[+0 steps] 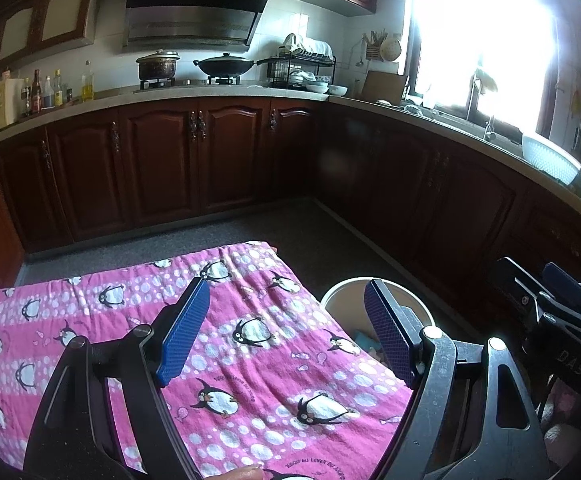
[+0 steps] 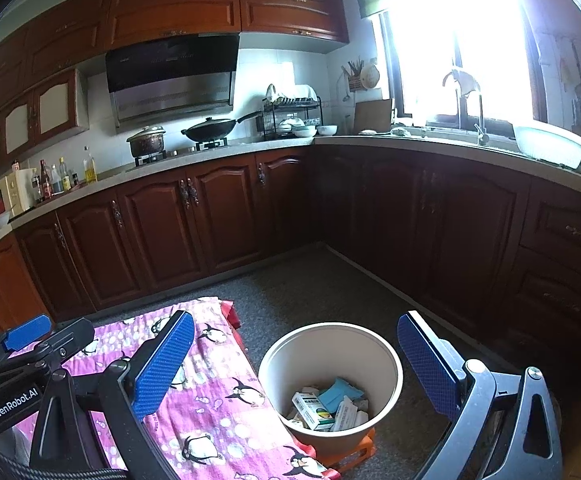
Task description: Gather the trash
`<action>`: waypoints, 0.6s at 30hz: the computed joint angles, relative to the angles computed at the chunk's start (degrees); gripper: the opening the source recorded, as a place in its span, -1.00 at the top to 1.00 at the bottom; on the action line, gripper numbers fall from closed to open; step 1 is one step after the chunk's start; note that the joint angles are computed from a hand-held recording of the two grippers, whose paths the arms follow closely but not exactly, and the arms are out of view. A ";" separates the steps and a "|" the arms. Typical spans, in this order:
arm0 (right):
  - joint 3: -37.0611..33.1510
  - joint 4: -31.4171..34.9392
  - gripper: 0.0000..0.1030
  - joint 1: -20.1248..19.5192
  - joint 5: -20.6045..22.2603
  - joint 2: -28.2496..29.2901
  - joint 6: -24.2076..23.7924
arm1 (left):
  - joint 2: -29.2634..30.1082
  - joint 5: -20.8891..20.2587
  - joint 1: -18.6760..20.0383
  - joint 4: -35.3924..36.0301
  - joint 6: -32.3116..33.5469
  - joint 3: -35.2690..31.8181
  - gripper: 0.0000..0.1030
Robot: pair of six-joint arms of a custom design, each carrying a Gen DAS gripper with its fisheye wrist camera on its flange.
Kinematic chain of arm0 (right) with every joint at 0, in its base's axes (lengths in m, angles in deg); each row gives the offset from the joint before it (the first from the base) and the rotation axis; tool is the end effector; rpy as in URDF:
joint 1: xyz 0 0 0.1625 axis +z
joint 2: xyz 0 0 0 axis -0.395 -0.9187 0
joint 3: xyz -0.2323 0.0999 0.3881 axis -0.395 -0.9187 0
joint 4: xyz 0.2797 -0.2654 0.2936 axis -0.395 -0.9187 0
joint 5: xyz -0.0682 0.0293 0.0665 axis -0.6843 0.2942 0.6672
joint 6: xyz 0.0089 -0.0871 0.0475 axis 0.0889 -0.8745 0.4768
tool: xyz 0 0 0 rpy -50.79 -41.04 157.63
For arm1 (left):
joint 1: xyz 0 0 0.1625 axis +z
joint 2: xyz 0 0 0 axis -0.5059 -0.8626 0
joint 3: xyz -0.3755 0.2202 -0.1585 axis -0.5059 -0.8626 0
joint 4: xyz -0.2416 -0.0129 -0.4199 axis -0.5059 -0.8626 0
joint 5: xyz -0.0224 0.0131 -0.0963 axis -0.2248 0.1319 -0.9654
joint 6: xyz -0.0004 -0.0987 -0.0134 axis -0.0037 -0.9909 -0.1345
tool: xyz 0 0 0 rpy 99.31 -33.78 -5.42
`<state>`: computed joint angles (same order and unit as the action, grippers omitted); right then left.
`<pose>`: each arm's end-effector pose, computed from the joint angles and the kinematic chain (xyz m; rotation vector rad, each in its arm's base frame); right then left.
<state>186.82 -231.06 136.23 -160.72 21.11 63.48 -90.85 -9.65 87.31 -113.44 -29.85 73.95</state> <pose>0.3400 -0.5916 0.0588 0.5564 -2.1943 1.4061 -0.1401 -0.5978 0.3023 0.4415 2.1437 -1.2416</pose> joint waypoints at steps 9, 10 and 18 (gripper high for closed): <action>-0.11 0.05 -0.96 0.06 -0.29 0.04 -0.02 | 0.31 -0.05 -0.01 -1.05 1.08 0.12 -0.54; -0.13 0.06 -0.96 0.06 -0.41 0.04 0.00 | 0.27 -0.13 0.01 -0.94 1.03 0.14 -0.54; -0.10 -0.24 -0.96 -0.05 -0.58 0.10 -0.34 | 0.25 -0.14 -0.02 -0.89 1.01 0.18 -0.54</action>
